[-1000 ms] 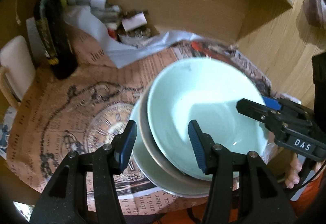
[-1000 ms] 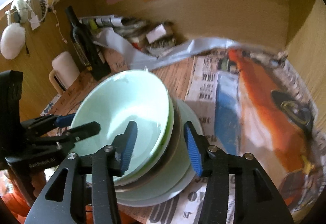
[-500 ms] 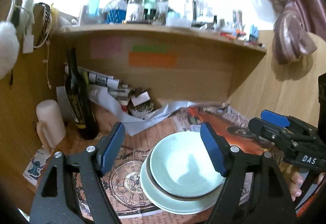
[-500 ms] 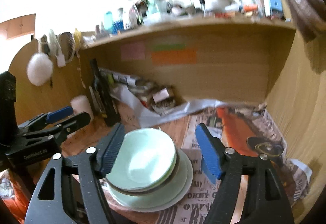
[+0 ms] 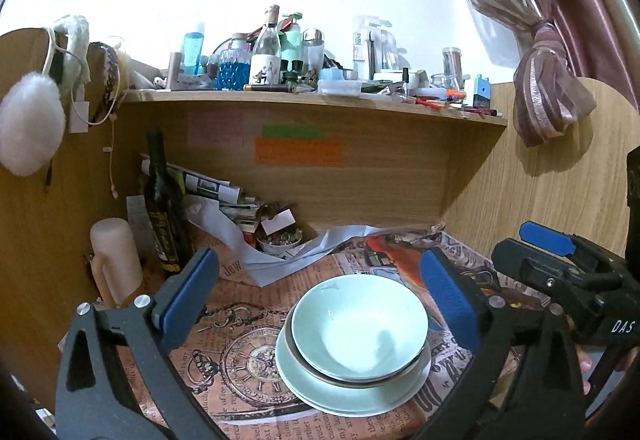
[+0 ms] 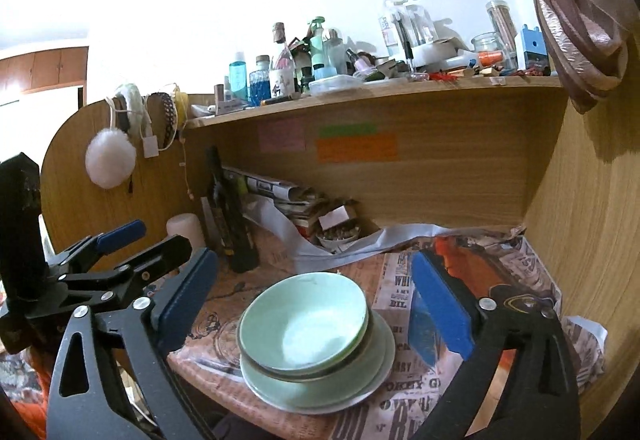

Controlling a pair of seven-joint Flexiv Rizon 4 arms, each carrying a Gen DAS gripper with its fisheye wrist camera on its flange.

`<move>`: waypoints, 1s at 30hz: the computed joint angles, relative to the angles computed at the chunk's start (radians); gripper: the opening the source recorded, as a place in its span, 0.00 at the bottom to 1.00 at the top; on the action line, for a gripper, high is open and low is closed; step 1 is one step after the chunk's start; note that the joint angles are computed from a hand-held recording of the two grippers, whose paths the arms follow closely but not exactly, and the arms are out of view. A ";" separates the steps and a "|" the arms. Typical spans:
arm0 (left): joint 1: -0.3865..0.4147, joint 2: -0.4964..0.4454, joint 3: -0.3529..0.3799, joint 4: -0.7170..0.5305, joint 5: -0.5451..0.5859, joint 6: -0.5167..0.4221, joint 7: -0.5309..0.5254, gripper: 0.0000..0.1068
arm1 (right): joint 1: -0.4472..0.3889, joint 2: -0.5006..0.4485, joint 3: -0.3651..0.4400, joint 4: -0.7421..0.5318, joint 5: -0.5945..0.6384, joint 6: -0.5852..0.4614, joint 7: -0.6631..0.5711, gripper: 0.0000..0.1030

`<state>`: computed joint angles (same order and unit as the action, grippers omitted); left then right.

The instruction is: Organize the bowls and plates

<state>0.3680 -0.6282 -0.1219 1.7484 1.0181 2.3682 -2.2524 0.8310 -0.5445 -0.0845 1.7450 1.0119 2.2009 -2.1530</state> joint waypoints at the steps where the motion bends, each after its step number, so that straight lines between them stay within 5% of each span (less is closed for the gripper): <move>1: -0.003 0.000 0.005 0.006 -0.007 0.006 0.010 0.96 | 0.000 -0.001 0.001 -0.001 0.001 0.003 0.001 0.96; 30: 0.012 -0.005 -0.022 -0.014 0.029 -0.027 -0.001 0.96 | -0.024 -0.003 0.041 -0.011 0.016 0.026 -0.024 0.99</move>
<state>0.3797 -0.6327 -0.1441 1.7341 1.0467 2.3413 -2.2539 0.8067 -0.5473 -0.0434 1.7344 1.0282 2.2268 -2.1769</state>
